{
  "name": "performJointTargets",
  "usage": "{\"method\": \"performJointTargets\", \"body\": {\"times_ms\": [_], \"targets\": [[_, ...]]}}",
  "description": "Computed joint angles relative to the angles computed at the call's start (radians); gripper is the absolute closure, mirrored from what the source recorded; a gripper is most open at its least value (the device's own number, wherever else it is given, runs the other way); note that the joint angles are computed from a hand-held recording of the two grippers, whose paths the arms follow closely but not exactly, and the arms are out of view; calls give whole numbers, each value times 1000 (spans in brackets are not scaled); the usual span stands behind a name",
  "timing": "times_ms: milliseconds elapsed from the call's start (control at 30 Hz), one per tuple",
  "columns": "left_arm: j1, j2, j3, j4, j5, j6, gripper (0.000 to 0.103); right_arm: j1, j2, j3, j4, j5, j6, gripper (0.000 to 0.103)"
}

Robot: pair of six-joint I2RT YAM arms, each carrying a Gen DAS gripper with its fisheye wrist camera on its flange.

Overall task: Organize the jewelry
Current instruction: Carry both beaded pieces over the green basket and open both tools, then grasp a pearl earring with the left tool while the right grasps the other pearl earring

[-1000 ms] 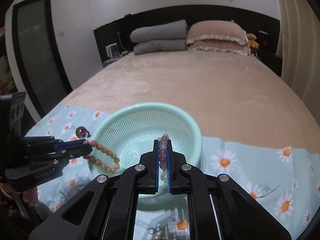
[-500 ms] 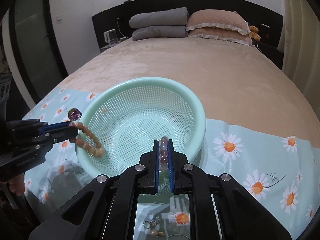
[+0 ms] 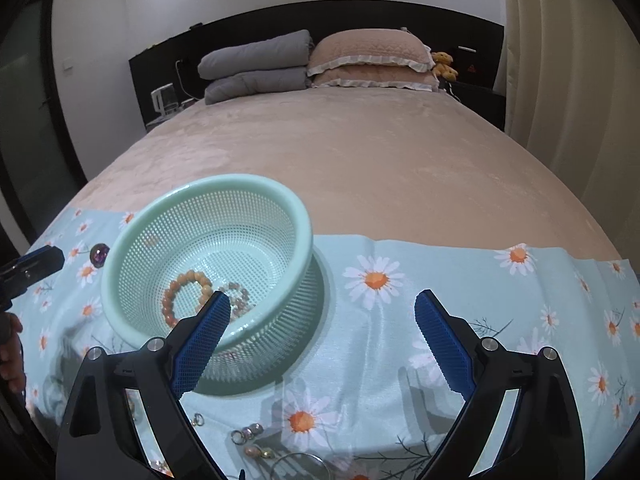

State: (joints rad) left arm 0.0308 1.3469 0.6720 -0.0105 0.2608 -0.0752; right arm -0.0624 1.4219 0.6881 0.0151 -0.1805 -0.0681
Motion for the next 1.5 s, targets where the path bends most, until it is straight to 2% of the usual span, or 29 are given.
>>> {"method": "performJointTargets", "body": {"times_ms": [100, 200, 467, 567, 667, 767, 967, 1067, 1133, 1200, 1267, 1300, 1400, 1467, 1500], "targets": [[15, 1, -37, 18, 16, -33, 6, -18, -33, -24, 3, -10, -6, 14], [40, 14, -48, -9, 67, -12, 6, -29, -71, -49, 2, -16, -15, 14], [64, -25, -150, 29, 80, 55, 6, -92, -137, -157, 65, -66, -84, 14], [32, -62, -192, 40, 56, 87, 6, -116, -147, -165, 43, -121, -111, 14], [-35, -85, -233, 68, -15, 122, 6, -113, -168, -189, 40, -116, -152, 14], [-66, -52, -217, 28, 30, 124, 6, -120, -167, -200, 21, -142, -186, 14], [-167, -48, -255, 80, -34, 141, 6, -151, -118, -197, -13, -219, -207, 15], [-186, -15, -271, 107, -23, 180, 6, -183, -60, -170, -74, -351, -237, 15], [-188, 14, -279, 125, -26, 189, 6, -182, -36, -163, -95, -383, -240, 15], [-175, 48, -279, 129, 5, 190, 6, -157, -37, -169, -101, -370, -261, 19], [-168, 54, -295, 155, 13, 194, 6, -126, -24, -167, -113, -352, -288, 27], [-171, 49, -304, 165, 6, 201, 6, -107, -18, -169, -112, -333, -296, 28], [-198, 28, -331, 196, -39, 227, 9, -52, 1, -172, -113, -282, -322, 40], [-226, 30, -329, 193, -80, 257, 27, -17, 18, -167, -122, -246, -339, 54], [-244, 27, -332, 196, -113, 277, 31, -3, 29, -164, -128, -235, -352, 59]]}}
